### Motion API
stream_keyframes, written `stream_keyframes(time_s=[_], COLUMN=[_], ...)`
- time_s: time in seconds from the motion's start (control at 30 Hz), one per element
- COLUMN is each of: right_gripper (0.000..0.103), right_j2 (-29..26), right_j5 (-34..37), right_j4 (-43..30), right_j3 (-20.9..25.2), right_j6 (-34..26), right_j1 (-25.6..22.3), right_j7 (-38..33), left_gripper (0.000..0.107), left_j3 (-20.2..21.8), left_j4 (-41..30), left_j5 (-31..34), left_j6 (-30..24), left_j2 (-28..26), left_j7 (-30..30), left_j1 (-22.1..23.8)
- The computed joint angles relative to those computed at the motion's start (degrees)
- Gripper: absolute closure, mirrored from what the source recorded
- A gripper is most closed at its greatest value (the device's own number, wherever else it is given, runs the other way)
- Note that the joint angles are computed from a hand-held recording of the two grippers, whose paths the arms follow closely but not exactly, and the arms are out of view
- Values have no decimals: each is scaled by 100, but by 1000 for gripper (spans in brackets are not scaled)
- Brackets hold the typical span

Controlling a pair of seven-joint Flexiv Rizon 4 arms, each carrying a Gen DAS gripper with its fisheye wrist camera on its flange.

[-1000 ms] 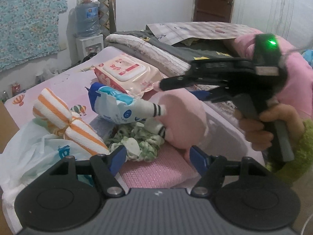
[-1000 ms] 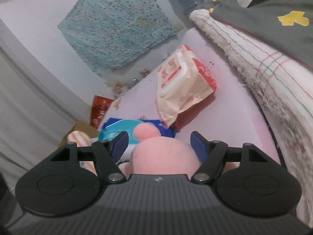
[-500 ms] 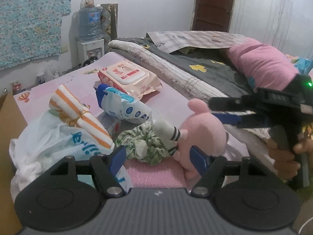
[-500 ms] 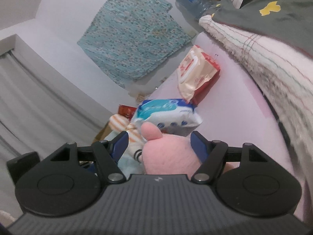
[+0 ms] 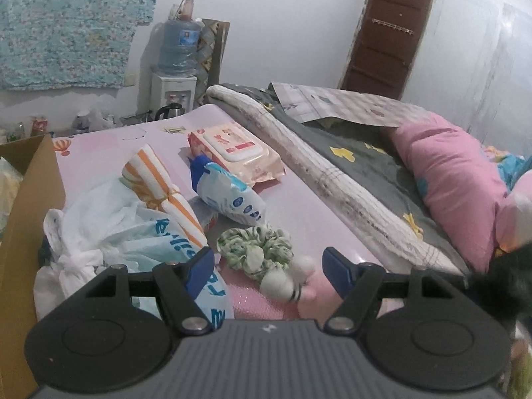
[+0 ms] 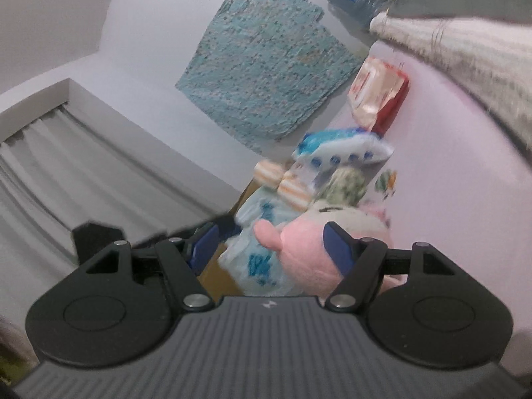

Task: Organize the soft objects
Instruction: 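Grasp the pink plush toy with the right tool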

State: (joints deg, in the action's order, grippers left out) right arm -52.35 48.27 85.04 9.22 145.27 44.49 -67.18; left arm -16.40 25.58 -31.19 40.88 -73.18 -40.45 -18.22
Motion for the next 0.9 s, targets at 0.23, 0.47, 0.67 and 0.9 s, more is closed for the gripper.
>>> stream_keyframes(time_s=[0.23, 0.47, 0.67, 0.9], right_gripper=[32, 32, 44, 64], right_j2=[39, -134, -411, -518], right_j5=[909, 2053, 2271, 3136], right_j4=[-428, -1095, -1573, -2325], right_j3=[7, 316, 664, 1238], right_j6=[-679, -770, -471, -403], right_j1=[325, 292, 150, -310], right_j7=[-749, -1460, -1679, -3557], left_gripper=[34, 36, 35, 39], left_j3=[5, 256, 321, 505], left_j4=[551, 636, 208, -699], left_j5=[162, 545, 559, 458], left_j6=[227, 52, -470, -1682], left_j2=[211, 189, -9, -370], left_j7=[296, 179, -218, -672], left_j1=[-76, -178, -188, -221])
